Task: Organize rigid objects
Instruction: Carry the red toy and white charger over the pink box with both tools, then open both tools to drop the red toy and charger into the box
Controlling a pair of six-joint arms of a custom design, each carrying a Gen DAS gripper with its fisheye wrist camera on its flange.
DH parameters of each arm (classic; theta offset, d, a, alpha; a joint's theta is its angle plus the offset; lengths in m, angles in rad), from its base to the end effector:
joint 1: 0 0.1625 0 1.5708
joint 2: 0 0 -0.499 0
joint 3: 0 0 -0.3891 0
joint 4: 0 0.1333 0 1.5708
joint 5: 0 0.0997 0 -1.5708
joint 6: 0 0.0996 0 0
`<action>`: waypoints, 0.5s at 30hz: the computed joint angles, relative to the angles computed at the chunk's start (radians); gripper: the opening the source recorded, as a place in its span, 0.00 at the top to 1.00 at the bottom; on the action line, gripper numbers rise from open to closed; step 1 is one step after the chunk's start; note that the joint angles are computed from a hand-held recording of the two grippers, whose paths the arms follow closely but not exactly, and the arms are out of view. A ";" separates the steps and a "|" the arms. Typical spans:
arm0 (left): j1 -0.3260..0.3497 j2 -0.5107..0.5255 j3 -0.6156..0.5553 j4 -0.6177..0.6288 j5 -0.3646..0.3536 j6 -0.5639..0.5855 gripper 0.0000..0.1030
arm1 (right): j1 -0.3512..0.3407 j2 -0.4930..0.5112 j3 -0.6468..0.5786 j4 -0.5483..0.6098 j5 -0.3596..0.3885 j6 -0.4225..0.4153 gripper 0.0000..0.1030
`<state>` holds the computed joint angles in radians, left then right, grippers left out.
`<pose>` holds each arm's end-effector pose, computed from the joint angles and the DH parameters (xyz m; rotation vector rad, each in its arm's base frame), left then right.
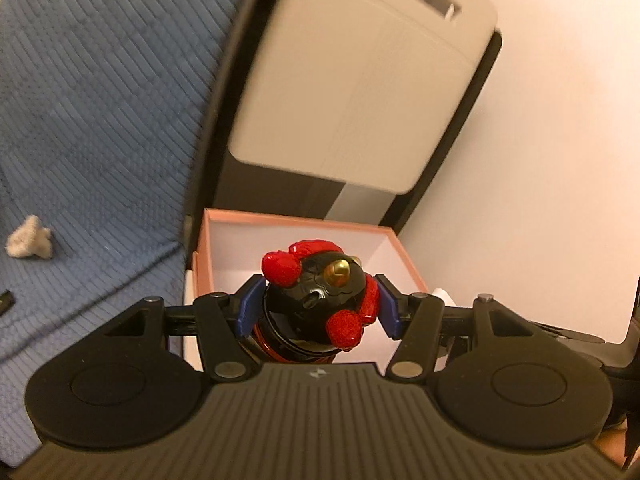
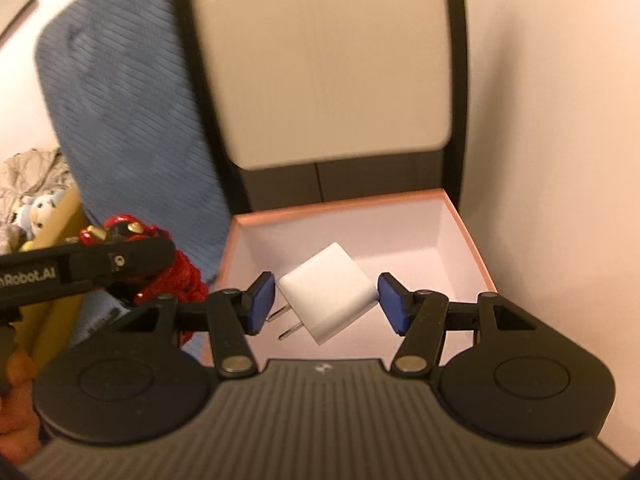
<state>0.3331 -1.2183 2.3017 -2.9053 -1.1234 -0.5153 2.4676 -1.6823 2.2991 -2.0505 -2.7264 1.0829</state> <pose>-0.3897 -0.3215 0.2248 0.9638 2.7910 -0.7544 0.3038 -0.1887 0.3799 -0.1048 -2.1674 1.0999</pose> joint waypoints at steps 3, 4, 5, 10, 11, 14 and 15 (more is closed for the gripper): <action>0.006 0.068 -0.005 -0.012 -0.006 0.007 0.38 | -0.052 -0.045 0.055 -0.039 0.032 -0.033 0.42; 0.009 0.091 -0.006 -0.021 -0.016 0.010 0.38 | -0.072 -0.059 0.073 -0.059 0.047 -0.048 0.42; 0.012 0.111 -0.006 -0.027 -0.026 0.009 0.38 | -0.093 -0.071 0.094 -0.086 0.062 -0.067 0.42; 0.022 0.182 -0.005 -0.027 -0.049 0.005 0.38 | -0.195 -0.125 0.182 -0.184 0.123 -0.146 0.42; 0.024 0.194 -0.005 -0.027 -0.049 0.006 0.38 | -0.217 -0.129 0.197 -0.209 0.136 -0.166 0.42; 0.028 0.213 -0.005 -0.016 -0.056 -0.005 0.38 | -0.265 -0.142 0.235 -0.253 0.162 -0.199 0.42; 0.030 0.220 -0.005 -0.016 -0.059 -0.008 0.38 | -0.278 -0.143 0.244 -0.273 0.170 -0.212 0.42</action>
<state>0.3628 -0.9985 2.2970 -2.9215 -1.1827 -0.5234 2.1892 -1.8251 2.5428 -2.3236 -2.5567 0.8709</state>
